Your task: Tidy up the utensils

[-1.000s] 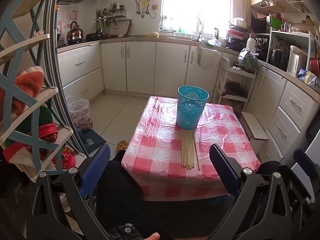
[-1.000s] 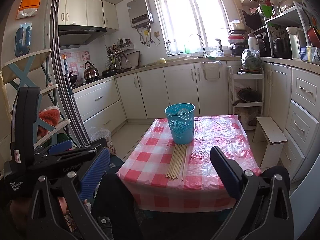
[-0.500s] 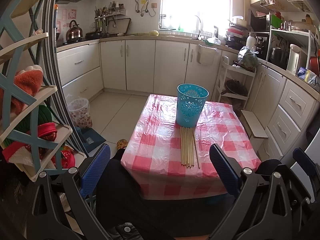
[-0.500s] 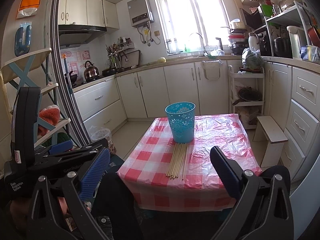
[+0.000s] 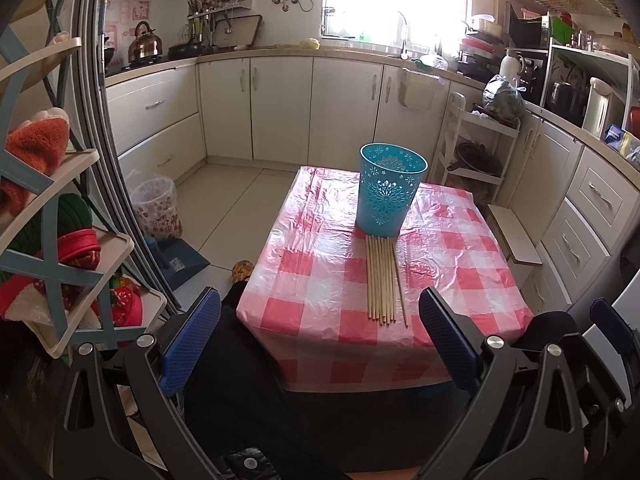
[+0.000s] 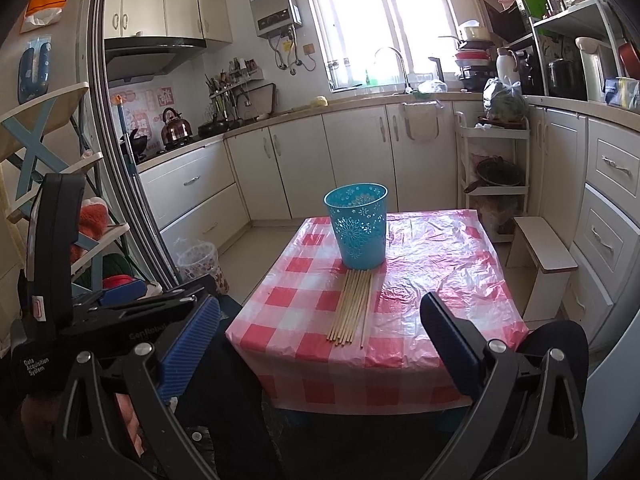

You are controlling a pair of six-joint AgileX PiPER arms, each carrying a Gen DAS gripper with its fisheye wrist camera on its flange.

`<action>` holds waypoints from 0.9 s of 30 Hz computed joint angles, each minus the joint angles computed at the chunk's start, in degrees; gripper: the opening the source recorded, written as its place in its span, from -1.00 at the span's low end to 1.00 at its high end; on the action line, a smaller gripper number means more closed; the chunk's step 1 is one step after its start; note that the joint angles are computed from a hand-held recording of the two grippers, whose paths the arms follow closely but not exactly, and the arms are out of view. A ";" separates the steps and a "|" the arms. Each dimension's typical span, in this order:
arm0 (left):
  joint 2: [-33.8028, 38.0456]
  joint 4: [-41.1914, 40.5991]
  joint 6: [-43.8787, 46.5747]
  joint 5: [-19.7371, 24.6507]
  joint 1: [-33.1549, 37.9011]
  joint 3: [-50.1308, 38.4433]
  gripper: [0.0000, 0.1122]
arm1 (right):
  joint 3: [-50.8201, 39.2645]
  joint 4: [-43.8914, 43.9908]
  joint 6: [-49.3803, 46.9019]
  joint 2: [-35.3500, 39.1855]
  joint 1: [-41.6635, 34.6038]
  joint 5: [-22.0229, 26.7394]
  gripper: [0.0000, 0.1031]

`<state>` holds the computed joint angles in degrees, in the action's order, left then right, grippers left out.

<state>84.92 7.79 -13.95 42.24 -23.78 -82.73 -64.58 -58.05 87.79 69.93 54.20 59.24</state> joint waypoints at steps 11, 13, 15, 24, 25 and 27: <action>17.81 -4.86 3.25 2.64 3.00 -12.79 0.70 | -2.48 18.64 -22.00 13.74 -30.42 -21.19 0.66; 21.09 -4.81 3.18 3.13 3.26 -15.60 0.70 | -6.04 25.79 -30.69 20.08 -35.25 -24.30 0.31; 24.18 -4.49 2.97 4.08 3.39 -18.59 0.70 | -10.25 33.68 -40.21 26.11 -39.13 -24.35 0.01; 39.25 -4.09 2.87 11.60 3.74 -36.99 0.70 | -23.19 60.17 -61.39 42.99 -43.26 -27.86 -0.51; 40.82 -3.91 2.78 12.64 3.64 -39.31 0.70 | -24.05 59.90 -61.76 43.59 -43.22 -27.27 -0.59; 43.96 -3.52 2.72 14.67 3.39 -44.15 0.70 | -25.22 59.19 -62.74 44.36 -43.29 -26.15 -0.66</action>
